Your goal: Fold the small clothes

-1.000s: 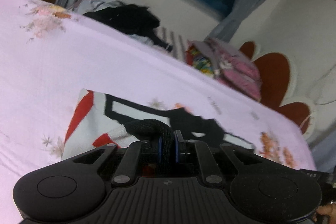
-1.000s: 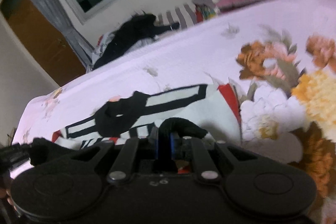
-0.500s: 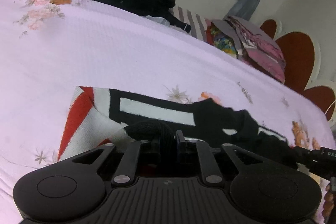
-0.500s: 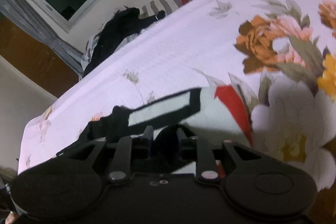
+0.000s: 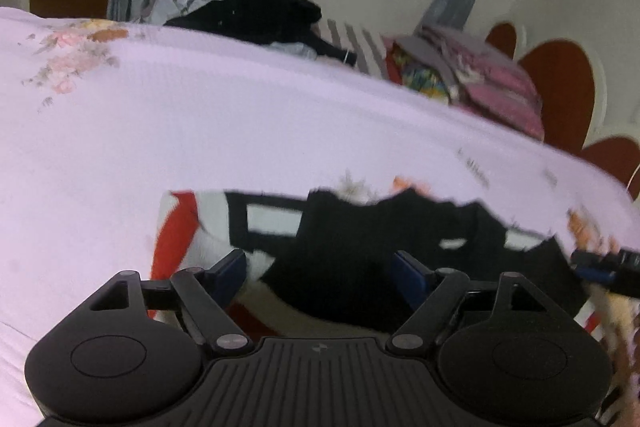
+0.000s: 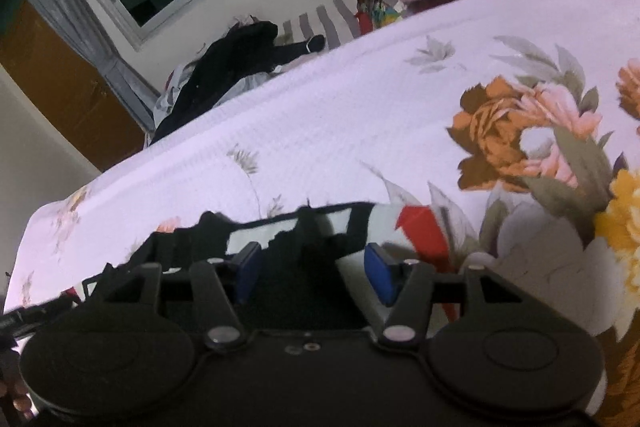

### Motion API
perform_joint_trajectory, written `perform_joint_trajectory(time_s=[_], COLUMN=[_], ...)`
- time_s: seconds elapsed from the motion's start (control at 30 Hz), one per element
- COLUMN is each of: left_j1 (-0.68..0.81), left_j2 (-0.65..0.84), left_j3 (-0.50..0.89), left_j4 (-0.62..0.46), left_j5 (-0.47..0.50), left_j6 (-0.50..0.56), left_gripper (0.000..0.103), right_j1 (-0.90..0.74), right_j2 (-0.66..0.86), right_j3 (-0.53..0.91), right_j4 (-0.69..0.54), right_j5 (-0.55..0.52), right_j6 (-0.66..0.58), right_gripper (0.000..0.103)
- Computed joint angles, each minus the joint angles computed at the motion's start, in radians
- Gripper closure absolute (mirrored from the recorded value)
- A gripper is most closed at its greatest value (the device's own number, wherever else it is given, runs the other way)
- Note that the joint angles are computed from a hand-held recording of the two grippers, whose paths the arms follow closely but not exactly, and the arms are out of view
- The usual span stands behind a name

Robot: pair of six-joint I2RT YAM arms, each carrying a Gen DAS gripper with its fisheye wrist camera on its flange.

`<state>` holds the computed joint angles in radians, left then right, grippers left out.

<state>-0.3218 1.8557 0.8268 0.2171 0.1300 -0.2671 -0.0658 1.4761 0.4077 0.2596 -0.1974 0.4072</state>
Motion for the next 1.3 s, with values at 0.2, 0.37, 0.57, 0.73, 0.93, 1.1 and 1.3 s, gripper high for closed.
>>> perform_joint_trajectory(time_s=[0.2,0.37,0.57,0.73,0.93,1.1,1.3], left_j1=[-0.036,-0.034,-0.024,-0.022,-0.044,-0.087,-0.191], left_j2=[0.048,0.031,0.02,0.011,-0.061,-0.186,-0.14], left_j3=[0.023,-0.039,-0.129,-0.128,-0.151,-0.224,-0.213], left_j4=[0.016,0.082,0.183,0.171,0.14,0.184,0.165], left_j5=[-0.094,-0.095,-0.11,-0.097,-0.148,-0.153,-0.13], left_j6=[0.005,-0.009,-0.023,-0.04,-0.047,-0.022,-0.008], left_gripper=[0.062,0.097,0.098,0.098,0.048,0.042,0.042], right_j1=[0.073,0.108,0.081,0.068,0.105,0.207,0.402], right_j2=[0.058,0.033,0.083,0.064,-0.103,-0.131,-0.061], right_j3=[0.029,0.01,0.008,-0.007,-0.046,-0.034,-0.037], right_j4=[-0.003,0.017,0.063,0.065,-0.009,-0.048,0.014], right_j5=[0.109,0.136,0.176,0.181,0.158,0.167,0.193], right_j6=[-0.055,-0.097,-0.101,-0.055,-0.04,-0.018,0.073], right_gripper=[0.075,0.097,0.098,0.084,0.082,0.081,0.08])
